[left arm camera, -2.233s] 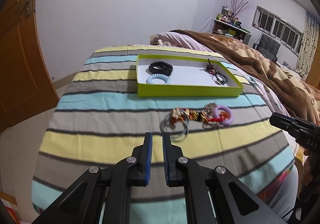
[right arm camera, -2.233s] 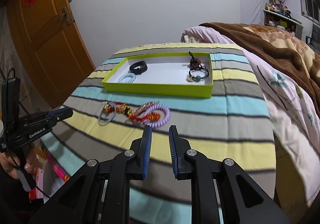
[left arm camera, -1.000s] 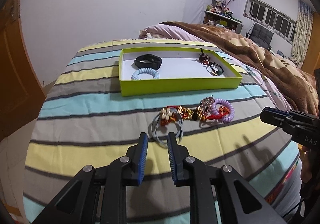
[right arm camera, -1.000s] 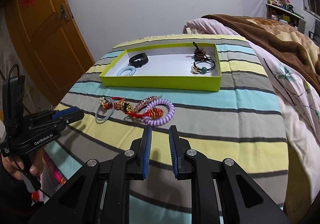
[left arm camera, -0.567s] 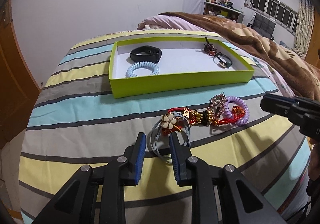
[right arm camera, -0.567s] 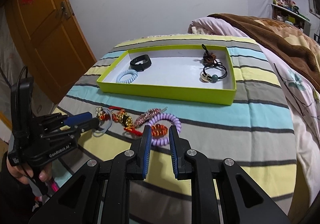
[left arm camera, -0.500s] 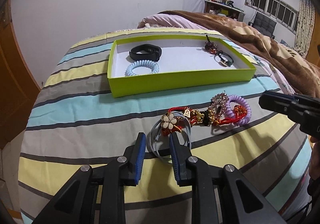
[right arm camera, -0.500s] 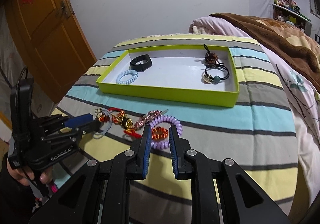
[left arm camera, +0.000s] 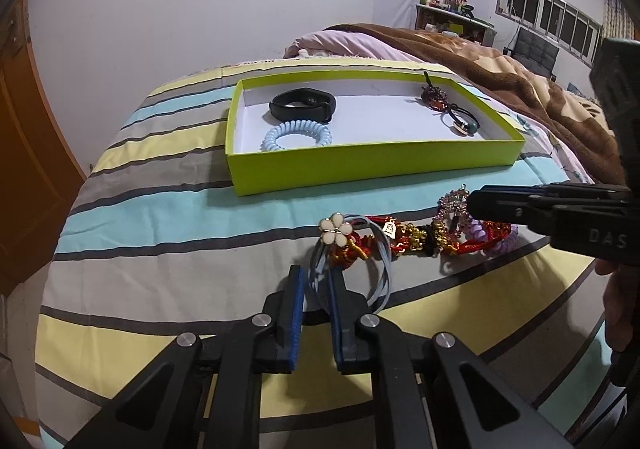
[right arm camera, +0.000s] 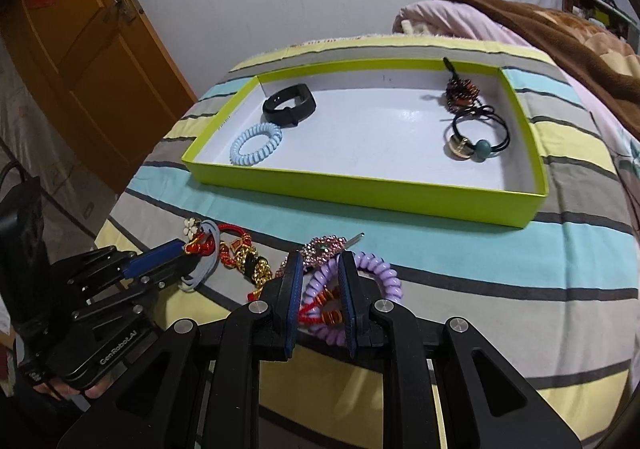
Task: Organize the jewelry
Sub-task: 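Lower the left tool onto the grey hair tie while the right lowers onto the pink beaded clip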
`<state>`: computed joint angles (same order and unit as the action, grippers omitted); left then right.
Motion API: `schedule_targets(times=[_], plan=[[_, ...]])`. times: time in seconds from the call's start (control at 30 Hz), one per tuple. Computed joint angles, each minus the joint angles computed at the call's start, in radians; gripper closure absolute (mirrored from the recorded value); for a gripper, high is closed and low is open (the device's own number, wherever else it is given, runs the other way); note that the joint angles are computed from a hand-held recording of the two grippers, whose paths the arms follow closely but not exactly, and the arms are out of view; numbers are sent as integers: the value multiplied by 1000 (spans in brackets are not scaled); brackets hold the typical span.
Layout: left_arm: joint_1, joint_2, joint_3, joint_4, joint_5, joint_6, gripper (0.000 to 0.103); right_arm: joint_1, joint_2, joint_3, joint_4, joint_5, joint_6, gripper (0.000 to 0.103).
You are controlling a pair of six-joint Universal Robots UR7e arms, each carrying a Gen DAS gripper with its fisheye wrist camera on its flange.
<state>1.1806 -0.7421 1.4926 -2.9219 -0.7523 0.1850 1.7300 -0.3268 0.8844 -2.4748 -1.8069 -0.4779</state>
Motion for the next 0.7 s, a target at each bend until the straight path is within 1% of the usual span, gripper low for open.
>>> schedule_targets(times=[0.27, 0.37, 0.53, 0.7], plan=[[6, -17, 23, -23, -14, -5, 91, 14, 57, -100, 68, -18, -17, 84], [8, -26, 35, -33, -14, -9, 92, 22, 75, -128, 76, -38, -24, 84], [11, -38, 51, -43, -14, -16, 92, 39, 103, -157, 61, -94, -58, 84], [13, -48, 59, -43, -16, -20, 92, 52, 111, -147, 16, -150, -112, 83]])
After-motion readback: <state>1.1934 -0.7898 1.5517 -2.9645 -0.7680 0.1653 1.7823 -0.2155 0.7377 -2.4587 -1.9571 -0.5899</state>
